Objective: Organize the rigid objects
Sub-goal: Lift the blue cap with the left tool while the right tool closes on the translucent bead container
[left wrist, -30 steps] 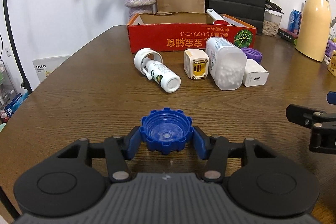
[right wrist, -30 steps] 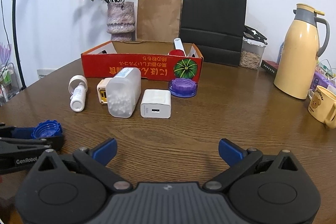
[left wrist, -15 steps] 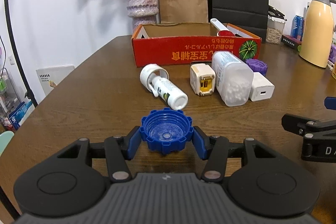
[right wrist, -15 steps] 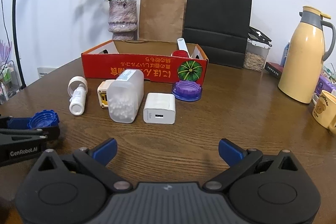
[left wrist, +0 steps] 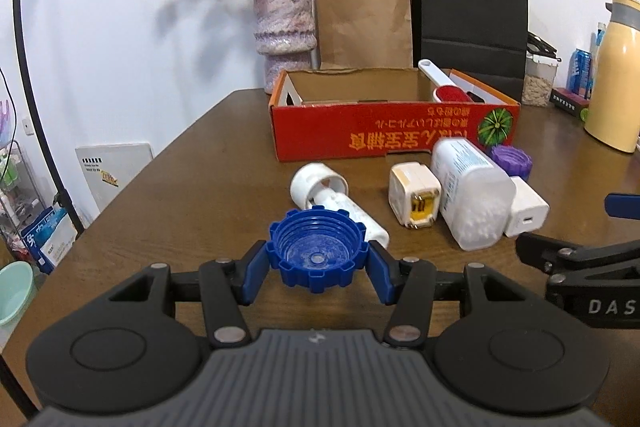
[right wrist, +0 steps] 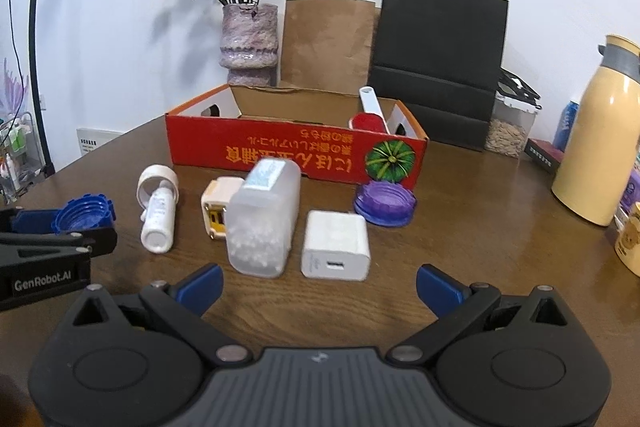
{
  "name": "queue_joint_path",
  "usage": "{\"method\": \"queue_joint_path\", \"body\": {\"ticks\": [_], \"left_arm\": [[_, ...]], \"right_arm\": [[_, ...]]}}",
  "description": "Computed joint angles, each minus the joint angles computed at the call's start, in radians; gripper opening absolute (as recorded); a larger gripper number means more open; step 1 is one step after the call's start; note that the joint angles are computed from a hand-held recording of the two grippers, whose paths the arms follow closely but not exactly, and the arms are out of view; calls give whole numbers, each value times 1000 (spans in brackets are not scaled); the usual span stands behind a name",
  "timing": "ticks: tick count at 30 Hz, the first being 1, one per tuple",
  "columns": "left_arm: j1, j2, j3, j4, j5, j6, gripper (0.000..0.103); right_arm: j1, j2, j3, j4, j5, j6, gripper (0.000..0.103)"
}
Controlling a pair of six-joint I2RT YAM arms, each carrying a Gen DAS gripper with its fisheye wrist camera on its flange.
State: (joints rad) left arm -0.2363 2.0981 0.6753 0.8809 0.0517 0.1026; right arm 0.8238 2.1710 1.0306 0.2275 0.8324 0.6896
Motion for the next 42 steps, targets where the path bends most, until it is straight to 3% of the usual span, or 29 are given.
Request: {"method": "queue_joint_path", "body": {"ticks": [20,32,35,42], "left_arm": [[40,59,205,-135,39,9,54],[40,93,282,-182,42,-2,54],[39,98,295,-191,41,-3,54],[36,102,312,-202,34,-4,54]], "right_arm": [[-106,142,246,-18,-74,-95,100],[-163,177,287,-8,-151,-95,65],[-168,190,299,5,-162,-111,43],[-155,197,300,39,-140,-148,42]]}}
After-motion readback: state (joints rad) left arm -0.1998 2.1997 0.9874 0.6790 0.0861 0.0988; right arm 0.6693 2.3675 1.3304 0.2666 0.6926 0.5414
